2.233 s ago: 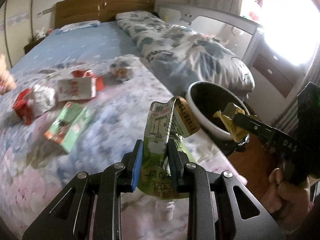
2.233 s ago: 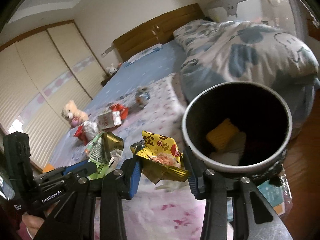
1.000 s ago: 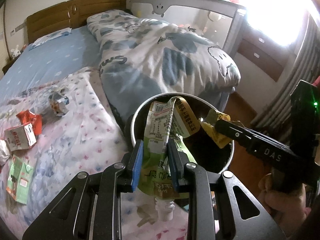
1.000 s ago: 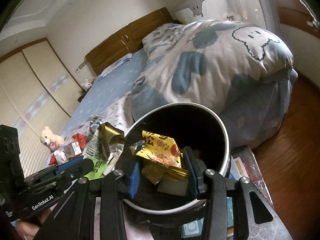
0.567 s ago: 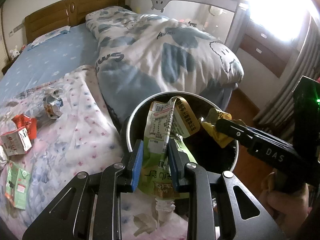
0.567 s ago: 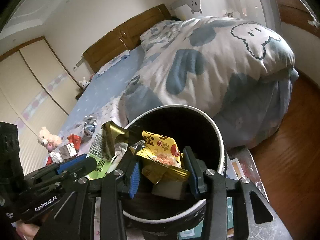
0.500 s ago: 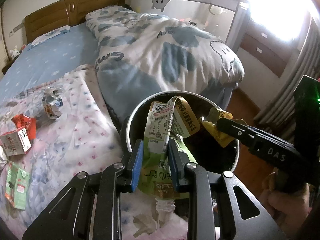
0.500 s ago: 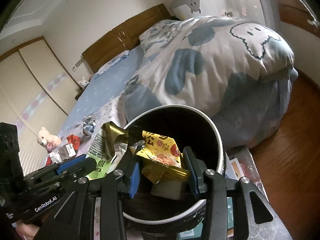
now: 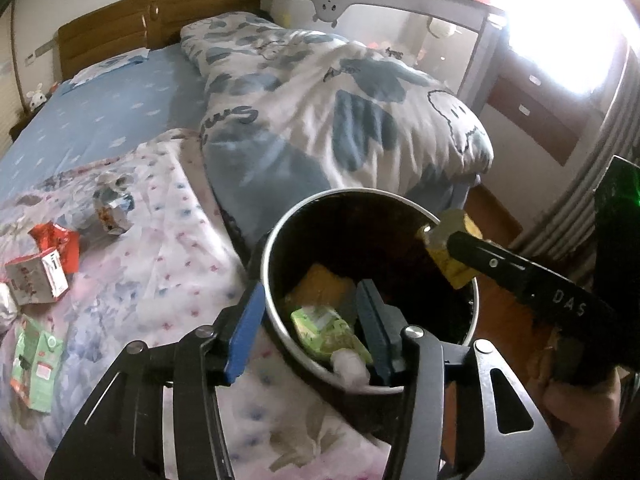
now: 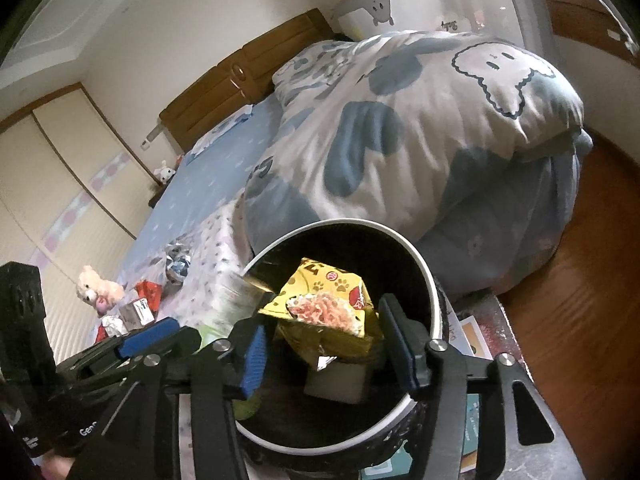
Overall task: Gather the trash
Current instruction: 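Move both tools back over the remaining trash on the bed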
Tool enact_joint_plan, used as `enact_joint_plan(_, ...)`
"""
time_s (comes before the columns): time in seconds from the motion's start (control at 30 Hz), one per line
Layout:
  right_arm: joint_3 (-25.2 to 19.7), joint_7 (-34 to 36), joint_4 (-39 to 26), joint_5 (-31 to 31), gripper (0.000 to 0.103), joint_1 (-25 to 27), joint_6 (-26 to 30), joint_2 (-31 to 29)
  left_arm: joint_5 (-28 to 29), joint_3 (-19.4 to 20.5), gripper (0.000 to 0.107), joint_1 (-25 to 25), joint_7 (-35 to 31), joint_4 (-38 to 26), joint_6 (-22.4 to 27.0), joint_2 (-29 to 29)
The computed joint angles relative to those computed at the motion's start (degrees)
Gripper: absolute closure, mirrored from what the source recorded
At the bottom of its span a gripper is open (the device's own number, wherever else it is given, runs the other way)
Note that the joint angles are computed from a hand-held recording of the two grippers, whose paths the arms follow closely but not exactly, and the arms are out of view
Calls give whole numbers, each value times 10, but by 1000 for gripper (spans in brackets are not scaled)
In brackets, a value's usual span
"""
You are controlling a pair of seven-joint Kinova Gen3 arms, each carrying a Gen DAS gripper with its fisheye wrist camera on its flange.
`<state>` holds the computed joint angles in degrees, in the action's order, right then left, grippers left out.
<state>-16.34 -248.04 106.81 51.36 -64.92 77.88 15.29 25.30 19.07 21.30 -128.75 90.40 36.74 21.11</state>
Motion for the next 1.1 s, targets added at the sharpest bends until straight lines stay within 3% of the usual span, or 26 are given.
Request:
enact_joint_plan(0.13,0,1,-10,0,41,-6,13,6,17,1,58,-19,-11,13,4,-6)
enact_joint_plan(0.47,10,21,-34,7,41,-6,3,21,73,-9,54,-75,-63,66,1,-31)
enact_joint_plan(0.73,28,45,-81,25,28,-20,-3,54,107,-31,53,-124,-106,105,3,-46)
enact_joint_plan(1.1,68,145,-172,46,27,-29,-47,111,153,-64,48,-187,-166,138,-5,-65)
